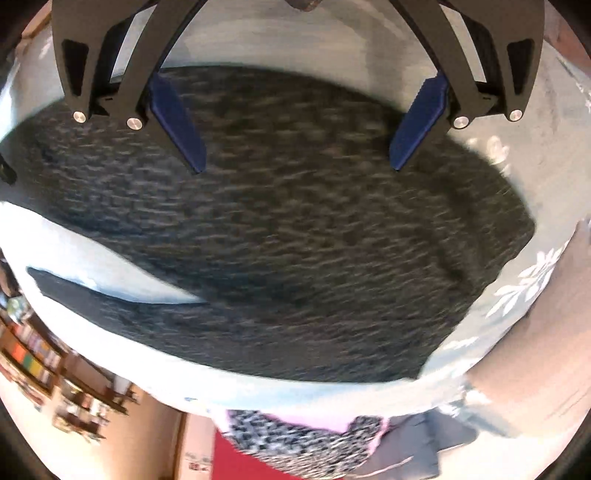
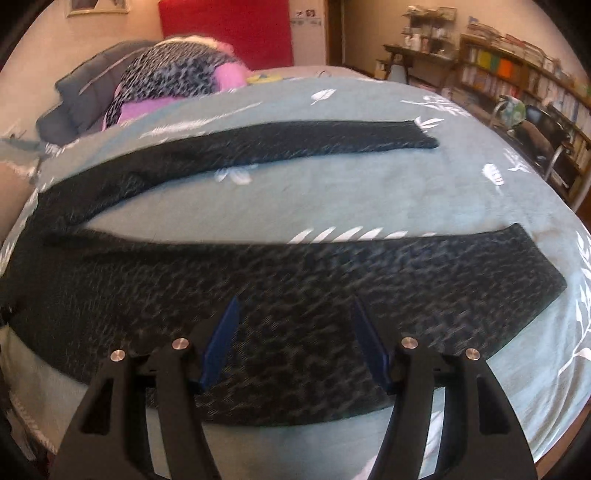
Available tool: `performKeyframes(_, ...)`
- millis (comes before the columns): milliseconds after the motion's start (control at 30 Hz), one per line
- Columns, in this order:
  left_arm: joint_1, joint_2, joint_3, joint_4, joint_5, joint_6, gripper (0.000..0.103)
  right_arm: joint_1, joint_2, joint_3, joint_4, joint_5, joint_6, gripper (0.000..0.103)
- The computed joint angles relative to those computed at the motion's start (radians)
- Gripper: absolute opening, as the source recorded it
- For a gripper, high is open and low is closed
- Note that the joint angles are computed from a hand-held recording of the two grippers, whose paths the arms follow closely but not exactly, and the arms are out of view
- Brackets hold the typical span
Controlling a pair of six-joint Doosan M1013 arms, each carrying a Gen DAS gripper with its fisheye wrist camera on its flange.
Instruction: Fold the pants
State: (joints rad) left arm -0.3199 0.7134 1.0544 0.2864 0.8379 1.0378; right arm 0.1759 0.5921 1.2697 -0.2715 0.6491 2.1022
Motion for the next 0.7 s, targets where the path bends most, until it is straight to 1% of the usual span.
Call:
performKeyframes(100, 0.021, -0.007, 0.024, -0.022, 0.019, -0.011, 0.098, 0.007, 0.011, -0.007, 0.011, 0.033, 0.002, 0.065)
performKeyframes(167, 0.026, -0.018, 0.052, -0.027, -0.003, 0.016, 0.098, 0.010, 0.014, -0.007, 0.011, 0.051, 0.005, 0.065)
performKeyframes(233, 0.023, -0.028, 0.074, -0.006, -0.022, 0.042, 0.098, 0.018, 0.014, 0.000, -0.006, 0.060, 0.005, 0.070)
performKeyframes(333, 0.022, -0.044, 0.105, -0.001, -0.048, 0.062, 0.098, 0.030, 0.017, 0.000, -0.043, 0.078, 0.021, 0.072)
performKeyframes(433, 0.026, -0.053, 0.108, -0.029, -0.041, 0.057, 0.098, 0.031, 0.018, -0.003, -0.047, 0.089, 0.029, 0.072)
performKeyframes(500, 0.023, -0.042, 0.086, -0.031, -0.037, 0.036, 0.098, 0.031, 0.018, -0.007, -0.040, 0.097, 0.028, 0.072)
performKeyframes(633, 0.025, -0.049, 0.079, 0.021, -0.044, -0.013, 0.098, 0.032, 0.016, -0.014, -0.015, 0.091, 0.020, 0.073)
performKeyframes(700, 0.029, -0.043, 0.061, 0.034, -0.033, -0.023, 0.098, 0.035, 0.017, -0.020, -0.009, 0.084, 0.018, 0.073)
